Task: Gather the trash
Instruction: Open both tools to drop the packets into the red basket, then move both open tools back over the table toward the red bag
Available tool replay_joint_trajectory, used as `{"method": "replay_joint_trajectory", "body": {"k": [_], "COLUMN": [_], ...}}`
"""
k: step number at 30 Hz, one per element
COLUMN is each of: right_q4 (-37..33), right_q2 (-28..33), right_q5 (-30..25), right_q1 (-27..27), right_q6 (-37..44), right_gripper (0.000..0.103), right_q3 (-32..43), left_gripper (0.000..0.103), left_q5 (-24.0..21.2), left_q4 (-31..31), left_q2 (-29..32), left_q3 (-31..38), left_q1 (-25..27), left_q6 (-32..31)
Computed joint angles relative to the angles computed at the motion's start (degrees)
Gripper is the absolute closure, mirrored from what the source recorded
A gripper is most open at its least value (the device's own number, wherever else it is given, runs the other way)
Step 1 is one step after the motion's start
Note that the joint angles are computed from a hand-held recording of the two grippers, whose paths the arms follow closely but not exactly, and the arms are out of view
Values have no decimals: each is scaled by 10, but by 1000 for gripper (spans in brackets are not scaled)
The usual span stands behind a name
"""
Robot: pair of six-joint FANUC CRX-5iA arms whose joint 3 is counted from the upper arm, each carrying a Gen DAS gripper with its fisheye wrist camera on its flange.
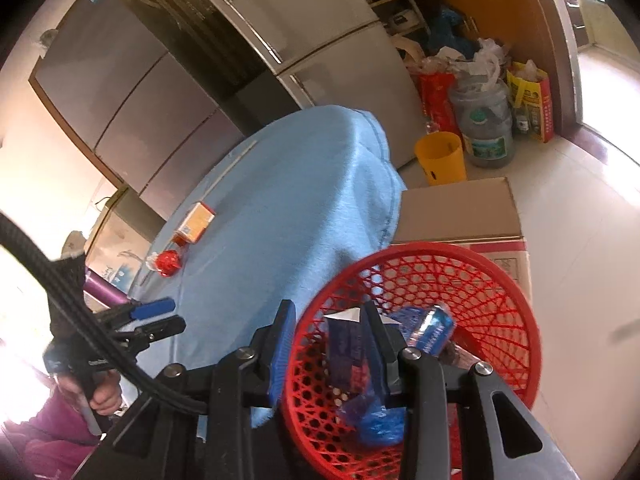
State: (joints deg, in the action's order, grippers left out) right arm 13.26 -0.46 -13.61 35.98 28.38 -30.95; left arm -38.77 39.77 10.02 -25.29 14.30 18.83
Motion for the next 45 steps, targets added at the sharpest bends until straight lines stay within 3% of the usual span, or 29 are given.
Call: {"method": "replay_joint_trajectory", "body": {"k": [12,16,20,31,38,45], "right_q4": [-190,-291,-344,-367,-383,-344], "right_q2": [86,114,148,240,364,501], "right_q5": [-61,-83,-109,-179,-276,-366], "right_q1": [20,15,10,20,25,41], "right_q6": [212,308,363,436,508,530], "right_gripper": [66,66,66,66,66,66], "right_q3": [150,206,264,406,594,800], "left_gripper": [37,37,36,35,35,35], "left_q5": [78,76,76,73,67,56], "left_q4": [4,29,34,25,25,13], "left_q2": [-1,11,23,56,64,70], "left_q3": [-12,-3,3,35,46,48], "left_q1": [129,154,165,171,190,214], "left_q6": [52,64,76,89,109,107]}}
